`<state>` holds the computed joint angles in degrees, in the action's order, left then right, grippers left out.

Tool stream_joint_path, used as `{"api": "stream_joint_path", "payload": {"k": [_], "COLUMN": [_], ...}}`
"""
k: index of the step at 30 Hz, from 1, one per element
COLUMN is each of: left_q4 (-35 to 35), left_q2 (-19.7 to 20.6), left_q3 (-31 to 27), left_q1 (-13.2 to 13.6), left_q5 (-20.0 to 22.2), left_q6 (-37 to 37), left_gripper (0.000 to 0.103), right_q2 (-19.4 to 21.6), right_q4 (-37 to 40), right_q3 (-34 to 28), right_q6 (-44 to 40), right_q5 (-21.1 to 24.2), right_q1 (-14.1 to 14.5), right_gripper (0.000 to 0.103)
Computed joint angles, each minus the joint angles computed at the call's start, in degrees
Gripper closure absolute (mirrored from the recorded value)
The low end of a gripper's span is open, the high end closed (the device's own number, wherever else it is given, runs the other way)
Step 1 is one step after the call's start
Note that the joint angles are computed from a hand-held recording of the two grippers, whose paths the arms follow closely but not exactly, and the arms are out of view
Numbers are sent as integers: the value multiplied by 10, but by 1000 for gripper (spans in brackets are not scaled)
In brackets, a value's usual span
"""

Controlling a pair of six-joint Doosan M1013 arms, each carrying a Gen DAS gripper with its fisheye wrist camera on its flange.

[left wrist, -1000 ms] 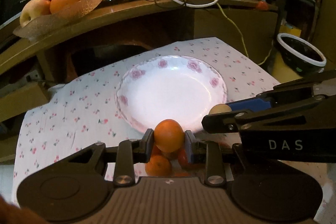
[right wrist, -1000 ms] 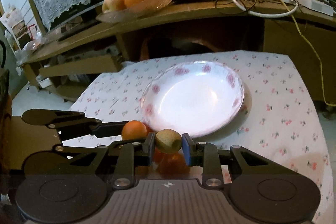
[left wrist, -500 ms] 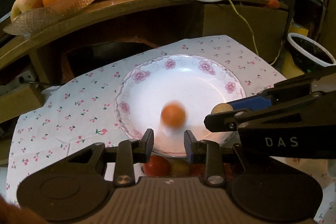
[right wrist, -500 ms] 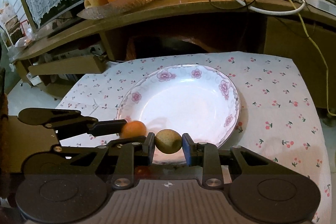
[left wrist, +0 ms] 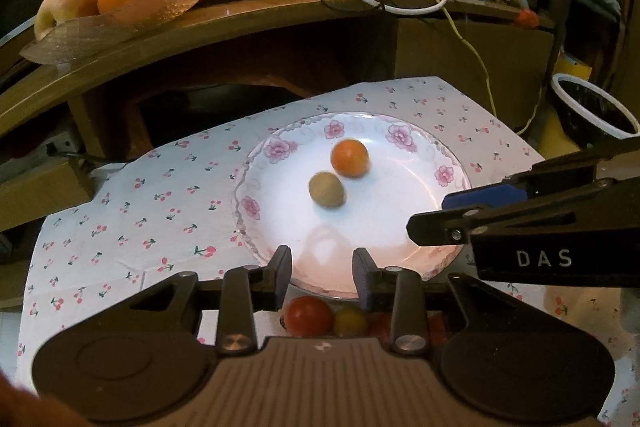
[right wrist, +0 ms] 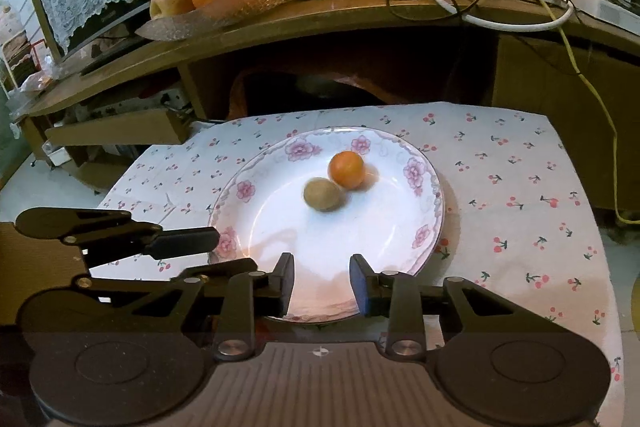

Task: Organize fruits
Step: 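Grasp a large orange with the left tool while the right tool grasps the dark red tomato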

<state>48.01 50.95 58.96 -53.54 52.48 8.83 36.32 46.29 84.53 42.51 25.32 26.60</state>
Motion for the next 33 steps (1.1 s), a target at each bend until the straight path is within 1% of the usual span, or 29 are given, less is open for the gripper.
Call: {"api": "stream_joint_path", "payload": {"k": [8,10,14,19,20,22,24,28,30,33], "left_q4": [6,5,-11,-35,-39,-46,-54,-75,-79,-84], "left_q2": [-18,-24,-38,-44,-45,-44,-41,-37,-35,-31], "left_q3": [23,33,57,71,72,72,70,65,63,61], "left_q1": [-6,-9,-15,-24,-25,-26,-25,-23,-22,-21], "left_q5": [-17,-21,-36,-42,-45,-49,-51,-54,-55,-53], "left_q6": [-10,-14,-22,-2,3,13,21,34,36,38], "left_gripper": [64,64,64,64,64,64,63,63,60,58], "right_q2": [-9,-12,-21,-30,-30,-31,-33,-30,-26,-21], "right_q4": [20,31,35,21,20,23,25,14,5,-5], "right_q3": [10,15,29,44,45,47,53,50,47,42], "right_q6": [-23,-35,-44,-49,-52,-69,-86,-98,-87,-73], "right_q5": [10,15,26,45,51,62,57,58,62,66], "right_q1": [-3,-6,-11,-13,-13,-13,-11,-8,-7,-7], "right_gripper": [68,62,61,59,59,53,49,48,47,47]}}
